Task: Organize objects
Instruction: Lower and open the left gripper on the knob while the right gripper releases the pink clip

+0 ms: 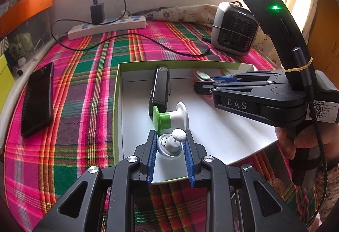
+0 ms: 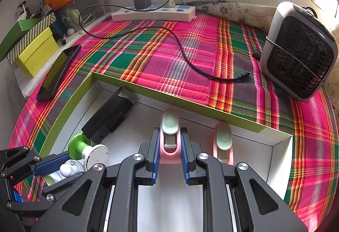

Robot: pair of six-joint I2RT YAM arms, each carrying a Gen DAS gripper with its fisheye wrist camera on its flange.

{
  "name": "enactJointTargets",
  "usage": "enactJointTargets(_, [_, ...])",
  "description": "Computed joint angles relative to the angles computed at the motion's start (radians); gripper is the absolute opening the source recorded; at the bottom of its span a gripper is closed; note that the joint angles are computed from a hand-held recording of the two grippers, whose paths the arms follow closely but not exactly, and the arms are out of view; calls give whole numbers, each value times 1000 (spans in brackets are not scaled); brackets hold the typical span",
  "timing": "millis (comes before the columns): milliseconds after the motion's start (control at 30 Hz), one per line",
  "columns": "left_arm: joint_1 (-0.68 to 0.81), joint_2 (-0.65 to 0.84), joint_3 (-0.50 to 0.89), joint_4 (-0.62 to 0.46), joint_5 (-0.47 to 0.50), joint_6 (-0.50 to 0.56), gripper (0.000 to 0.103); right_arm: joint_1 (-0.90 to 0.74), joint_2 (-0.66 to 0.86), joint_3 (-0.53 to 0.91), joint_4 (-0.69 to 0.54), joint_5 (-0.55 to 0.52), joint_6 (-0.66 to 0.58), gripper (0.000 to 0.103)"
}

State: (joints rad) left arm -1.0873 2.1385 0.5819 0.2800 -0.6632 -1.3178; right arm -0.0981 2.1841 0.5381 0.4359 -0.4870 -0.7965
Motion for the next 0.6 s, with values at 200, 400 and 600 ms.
enactJointTargets(200, [3,-3,3,-7,3,1,23,-1,-1,2,-8,4,2,18])
enactJointTargets(400, [-2,2,7,-13,3,-6,25,1,-1,4,-8,8,10,19])
enactJointTargets(600, [-1,2,6,-14,3,-7,30,-4,-1,8,-14,6,12,28])
